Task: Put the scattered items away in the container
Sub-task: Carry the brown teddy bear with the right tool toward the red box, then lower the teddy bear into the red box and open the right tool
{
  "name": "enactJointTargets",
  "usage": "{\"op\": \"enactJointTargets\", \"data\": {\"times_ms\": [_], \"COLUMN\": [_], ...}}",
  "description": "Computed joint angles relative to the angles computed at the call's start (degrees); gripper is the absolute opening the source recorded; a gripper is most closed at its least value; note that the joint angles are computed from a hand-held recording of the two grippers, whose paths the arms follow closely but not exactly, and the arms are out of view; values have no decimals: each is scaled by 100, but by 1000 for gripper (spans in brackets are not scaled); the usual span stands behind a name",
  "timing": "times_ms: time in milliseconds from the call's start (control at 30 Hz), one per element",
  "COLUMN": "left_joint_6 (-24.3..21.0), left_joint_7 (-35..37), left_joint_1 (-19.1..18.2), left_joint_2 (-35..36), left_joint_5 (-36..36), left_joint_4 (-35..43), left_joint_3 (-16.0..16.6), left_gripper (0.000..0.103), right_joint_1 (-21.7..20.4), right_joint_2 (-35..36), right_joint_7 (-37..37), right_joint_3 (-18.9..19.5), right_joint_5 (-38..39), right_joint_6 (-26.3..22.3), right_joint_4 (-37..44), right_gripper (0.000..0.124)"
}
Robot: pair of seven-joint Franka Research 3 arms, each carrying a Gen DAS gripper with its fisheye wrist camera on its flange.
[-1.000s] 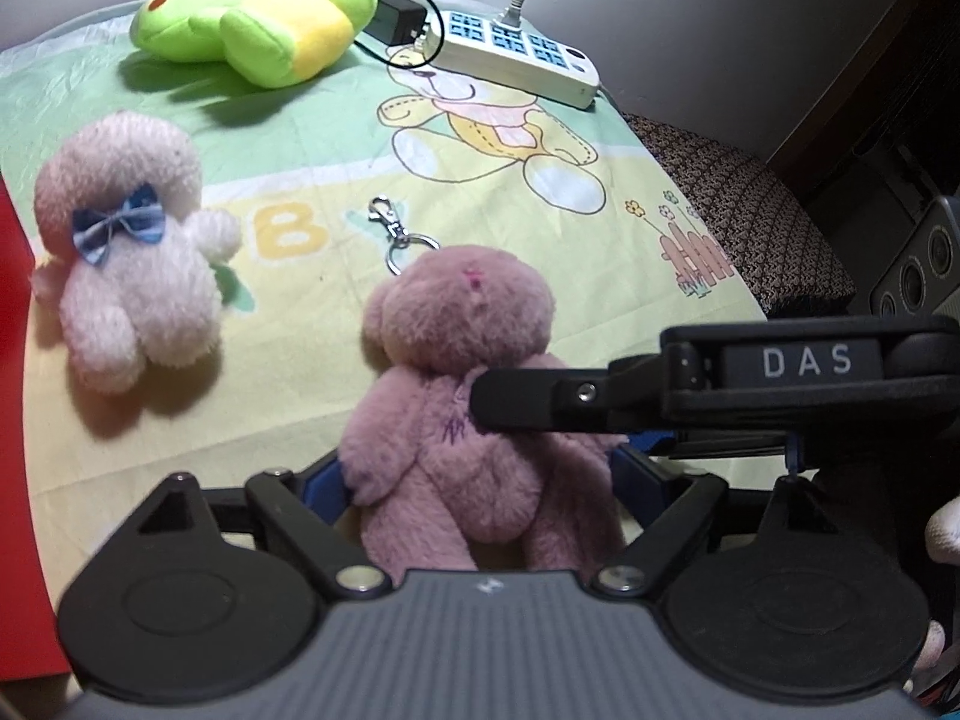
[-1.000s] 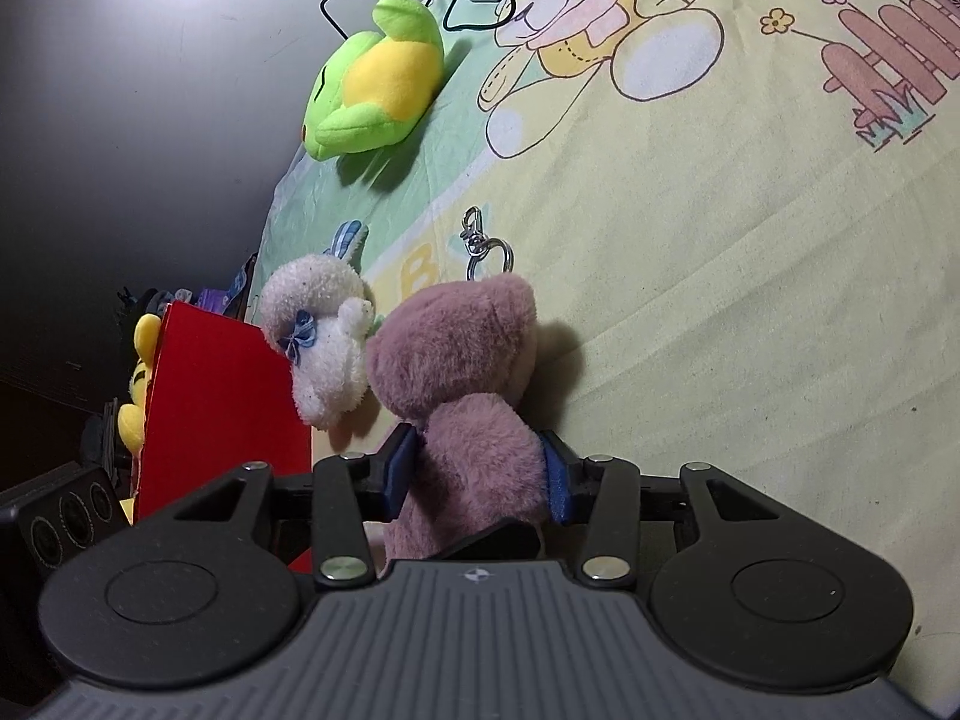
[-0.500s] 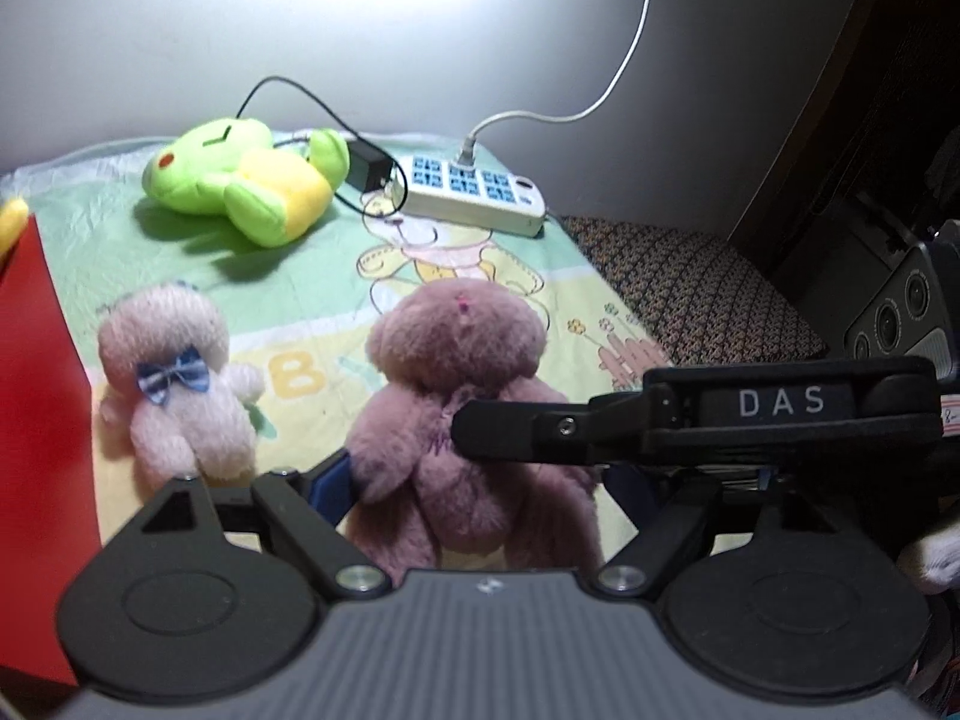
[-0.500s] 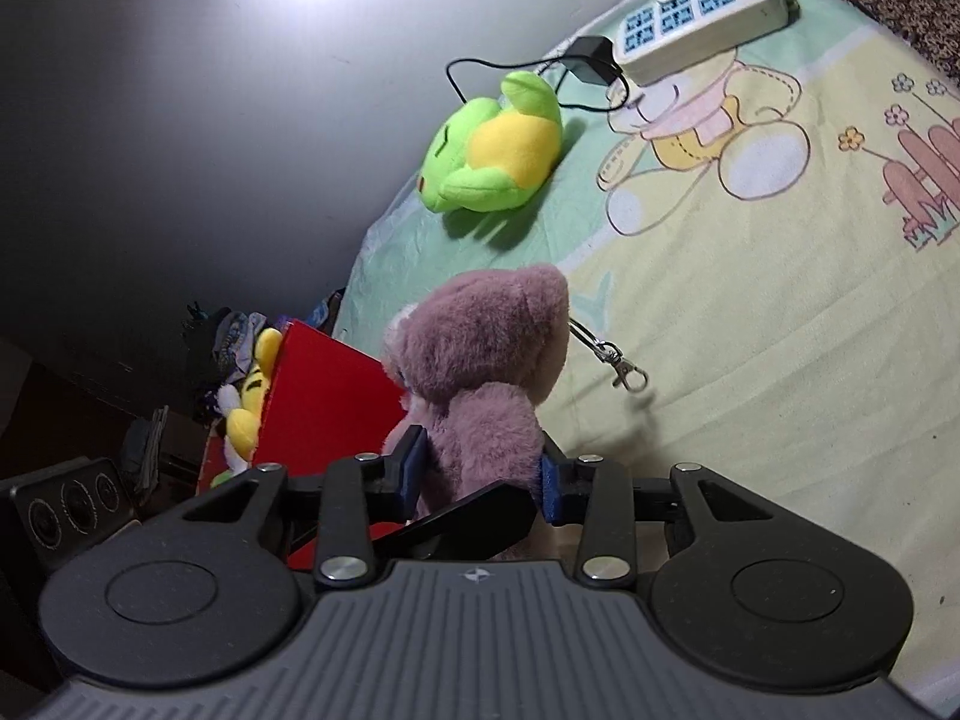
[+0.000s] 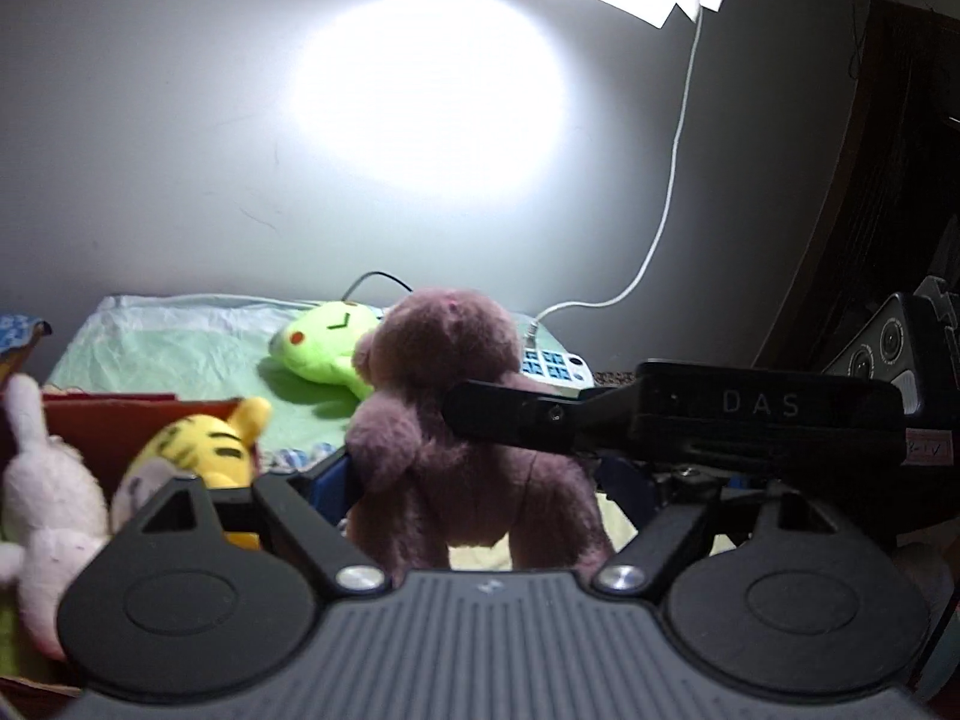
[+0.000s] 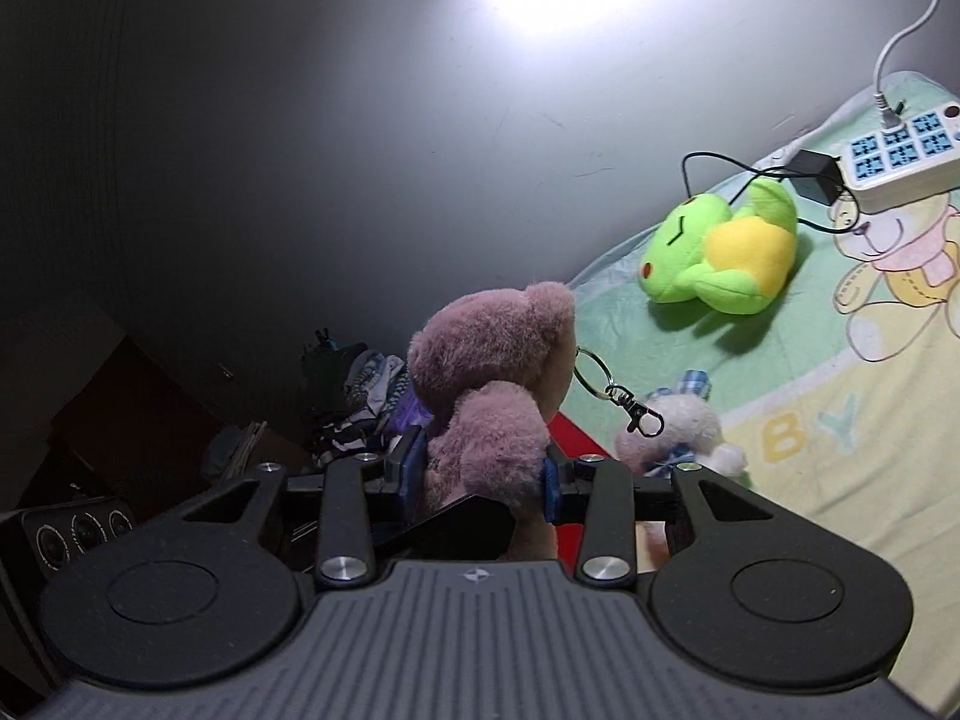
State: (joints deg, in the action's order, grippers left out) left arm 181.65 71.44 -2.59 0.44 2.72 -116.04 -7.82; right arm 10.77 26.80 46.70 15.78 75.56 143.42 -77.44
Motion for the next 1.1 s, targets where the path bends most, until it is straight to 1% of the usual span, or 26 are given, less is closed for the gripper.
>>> {"op": "enactJointTargets", "data": {"times_ms": [67, 133, 233, 267, 333, 367, 433, 467, 533, 600, 667, 733, 767, 867, 933, 967, 1033, 1100], "left_joint_6": [79, 142, 165, 154, 84, 33, -54, -93, -165, -218, -291, -409, -470, -617, -845, -1032, -1482, -1888], "left_joint_7": [-147, -67, -339, -306, -60, 43, 221, 373, 787, 1226, 1633, 2212, 2574, 3692, 4504, 4836, 5335, 5646], "left_joint_1": [96, 87, 355, 292, -17, -102, -164, -261, -554, -785, -976, -1368, -1630, -2372, -2860, -3008, -3142, -3113], "left_joint_2": [-262, -515, -826, -906, -1052, -1107, -1221, -1270, -1347, -1395, -1379, -1364, -1338, -1282, -1171, -1087, -909, -698], "left_joint_5": [179, 99, 439, 420, 204, 119, -2, -117, -447, -777, -1108, -1620, -1941, -2975, -3772, -4119, -4710, -5110], "left_joint_4": [-257, -512, -832, -922, -1088, -1145, -1269, -1323, -1399, -1452, -1430, -1366, -1297, -1119, -907, -776, -527, -305], "left_joint_3": [104, 289, 346, 487, 922, 1064, 1245, 1398, 1774, 2082, 2315, 2712, 2955, 3586, 4003, 4142, 4299, 4343], "left_gripper": [84, 84, 84, 84, 84, 84, 84, 84, 84, 84, 84, 84, 84, 84, 84, 84, 84, 84], "right_joint_1": [138, 270, 525, 613, 795, 877, 1029, 1106, 1240, 1386, 1490, 1560, 1573, 1544, 1575, 1612, 1807, 1895], "right_joint_2": [149, 309, 643, 772, 1034, 1165, 1457, 1599, 1866, 2116, 2284, 2398, 2414, 2183, 2032, 1967, 1967, 2091], "right_joint_7": [-35, -59, 133, 226, 463, 595, 889, 1039, 1276, 1476, 1671, 1902, 1979, 1999, 2038, 2130, 2604, 3096], "right_joint_3": [94, 192, 287, 313, 349, 369, 412, 430, 462, 490, 516, 519, 530, 555, 451, 354, 8, -217], "right_joint_5": [-8, -28, -271, -390, -681, -827, -1112, -1259, -1536, -1802, -2019, -2204, -2267, -2375, -2566, -2719, -3238, -3685], "right_joint_6": [17, 37, 66, 72, 90, 94, 74, 64, 68, 114, 178, 243, 304, 646, 880, 968, 1080, 1012], "right_joint_4": [240, 477, 935, 1105, 1438, 1600, 1960, 2143, 2494, 2824, 3034, 3170, 3172, 2786, 2569, 2484, 2511, 2687], "right_gripper": [40, 40, 41, 41, 41, 41, 41, 41, 41, 41, 41, 41, 41, 41, 41, 41, 41, 41]}}
